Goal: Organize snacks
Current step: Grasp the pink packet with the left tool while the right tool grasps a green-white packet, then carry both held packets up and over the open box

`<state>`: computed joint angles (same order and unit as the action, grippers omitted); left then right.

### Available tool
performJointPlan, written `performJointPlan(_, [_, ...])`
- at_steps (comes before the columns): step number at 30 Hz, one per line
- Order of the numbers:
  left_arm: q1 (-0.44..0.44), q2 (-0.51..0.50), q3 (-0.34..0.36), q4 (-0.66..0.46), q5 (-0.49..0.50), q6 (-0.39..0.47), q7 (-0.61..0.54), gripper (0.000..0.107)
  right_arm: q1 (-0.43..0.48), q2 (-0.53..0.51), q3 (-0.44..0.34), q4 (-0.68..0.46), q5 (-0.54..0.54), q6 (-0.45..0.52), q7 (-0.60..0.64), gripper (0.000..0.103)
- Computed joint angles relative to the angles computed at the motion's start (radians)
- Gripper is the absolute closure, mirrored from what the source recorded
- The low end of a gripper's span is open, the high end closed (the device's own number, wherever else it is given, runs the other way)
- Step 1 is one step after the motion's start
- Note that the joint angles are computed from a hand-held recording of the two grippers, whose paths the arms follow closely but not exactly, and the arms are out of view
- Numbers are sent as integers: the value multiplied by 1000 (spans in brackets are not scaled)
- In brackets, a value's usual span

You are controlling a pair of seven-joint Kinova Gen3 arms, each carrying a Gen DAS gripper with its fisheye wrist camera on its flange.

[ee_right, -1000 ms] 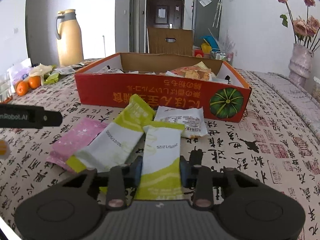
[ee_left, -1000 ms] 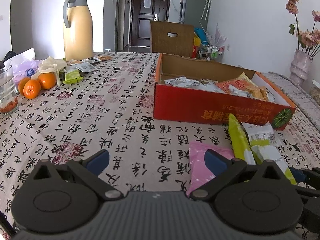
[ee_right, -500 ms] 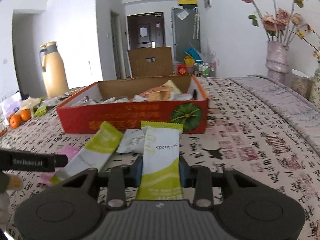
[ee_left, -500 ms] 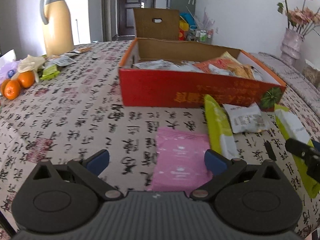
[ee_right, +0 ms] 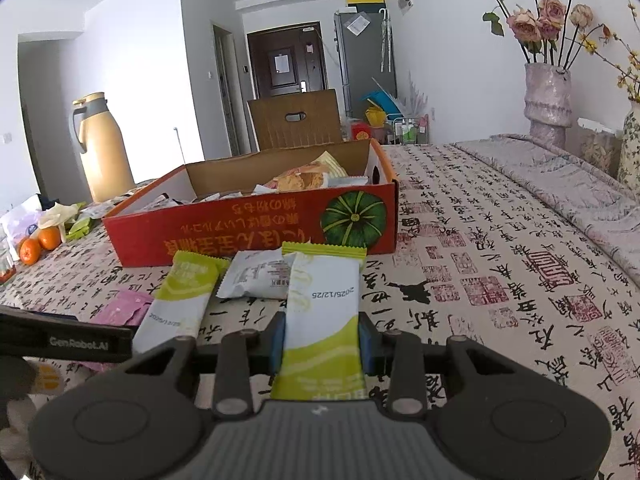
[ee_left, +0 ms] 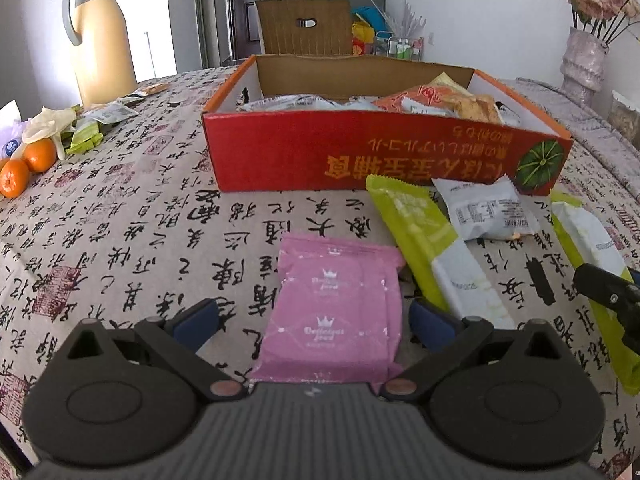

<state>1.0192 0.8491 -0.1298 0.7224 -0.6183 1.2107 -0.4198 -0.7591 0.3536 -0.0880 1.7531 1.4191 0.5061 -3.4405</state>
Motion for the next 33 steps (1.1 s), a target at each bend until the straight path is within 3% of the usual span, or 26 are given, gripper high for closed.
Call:
performJointPlan(6, [12, -19, -5, 54, -21, -45, 23, 7, 8, 2, -3, 12, 31, -27, -36, 68])
performJointPlan(8, [18, -24, -8, 66, -32, -54, 32, 15, 13, 3, -7, 13, 34, -34, -36, 68])
performJointPlan(12, [33, -41, -15, 104, -61, -83, 59, 44, 15, 7, -11, 9, 21, -43, -17, 68])
performJointPlan(33, [79, -123, -26, 228, -243, -147, 196, 45, -8, 9, -12, -17, 69, 11, -17, 68])
